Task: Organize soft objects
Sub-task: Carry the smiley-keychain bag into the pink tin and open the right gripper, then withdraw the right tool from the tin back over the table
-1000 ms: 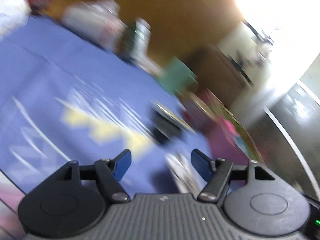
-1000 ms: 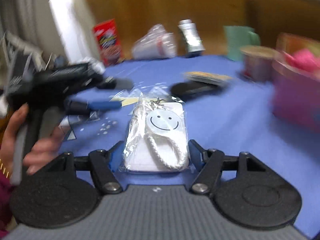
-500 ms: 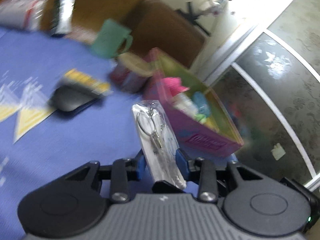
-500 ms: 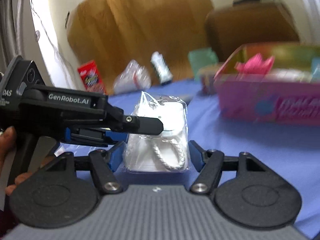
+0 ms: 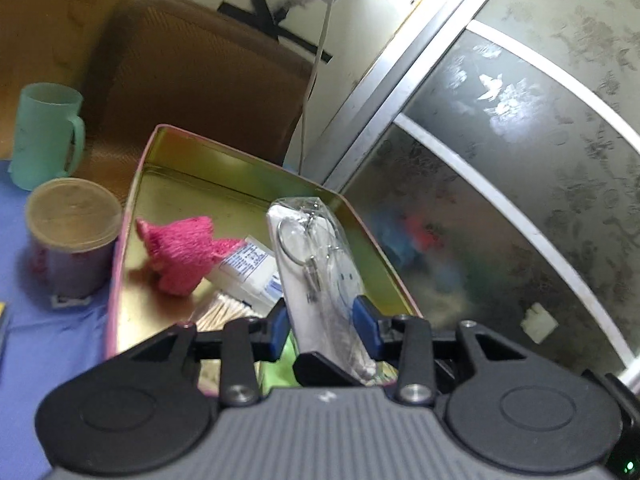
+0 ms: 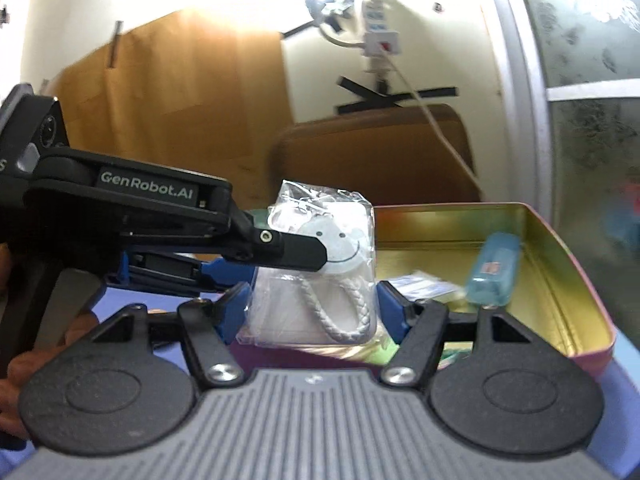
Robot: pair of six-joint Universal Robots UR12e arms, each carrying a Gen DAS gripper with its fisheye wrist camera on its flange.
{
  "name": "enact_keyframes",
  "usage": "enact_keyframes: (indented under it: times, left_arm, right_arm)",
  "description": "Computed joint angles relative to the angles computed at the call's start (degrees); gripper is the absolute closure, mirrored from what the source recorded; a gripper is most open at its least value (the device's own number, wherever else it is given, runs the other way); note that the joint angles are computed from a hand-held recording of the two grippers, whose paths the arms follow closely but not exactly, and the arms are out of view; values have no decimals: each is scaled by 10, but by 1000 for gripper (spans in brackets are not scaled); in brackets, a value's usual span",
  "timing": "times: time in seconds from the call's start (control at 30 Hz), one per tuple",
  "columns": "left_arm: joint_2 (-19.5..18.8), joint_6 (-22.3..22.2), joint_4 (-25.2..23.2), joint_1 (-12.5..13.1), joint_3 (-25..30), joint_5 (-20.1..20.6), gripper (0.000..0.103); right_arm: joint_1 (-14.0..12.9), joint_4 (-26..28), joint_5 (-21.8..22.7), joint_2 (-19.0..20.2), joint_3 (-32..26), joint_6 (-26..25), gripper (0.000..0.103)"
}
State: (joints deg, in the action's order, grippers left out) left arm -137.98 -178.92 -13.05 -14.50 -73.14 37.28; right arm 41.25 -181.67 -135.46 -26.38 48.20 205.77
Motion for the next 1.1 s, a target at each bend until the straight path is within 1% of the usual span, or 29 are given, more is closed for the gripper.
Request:
enact_keyframes:
  times: [0.07,0.2,0.3,0.37,0.4,0.43,0.5,0.53,0.6,0.63,0.7,0.83,0.97,1.03,1.1]
  left_arm:
    - [-8,1,-9,-7,13,17,67]
    - [-17,4,-23,-15,30,44,66]
    - [-15,17,-21,-21,29,78,61]
    - [-11,26,-10,-25,25,108,50]
    - [-8,27,-1,-27,19,124,46]
    - [-5,26,12,-28,13,137,42]
    - [1,32,28,-29,2,156,38]
    - [4,34,38,-29,-4,165,33]
    - [12,41,66,-28,-19,186,30]
    - [16,47,76,-28,-26,194,29]
    - [24,57,89,-25,-41,205,28]
    - [41,66,109,-15,-70,226,26]
    - [62,75,141,-5,-112,250,25]
    - [70,78,158,0,-131,264,23]
    - [78,72,177,9,-151,274,22]
  right_arm:
    - [-6,13,-3,-5,9,10,33]
    - [-10,40,-8,-10,18,27,33]
    - [-13,70,-20,-4,6,37,33]
    - [-14,96,-38,0,-6,47,32]
    - [-14,112,-51,1,-10,55,32]
    - [-13,134,-72,5,-20,69,30]
    - [-12,166,-99,11,-33,91,29]
    - [-11,168,-102,10,-32,97,29]
    - [-10,157,-100,8,-27,101,29]
    - [-8,157,-107,10,-32,99,28]
    - [-3,159,-123,19,-49,89,28]
    - [9,141,-141,30,-67,79,28]
    - [18,132,-138,38,-79,80,27]
    - [23,139,-136,43,-89,88,26]
    - [28,148,-134,50,-102,99,26]
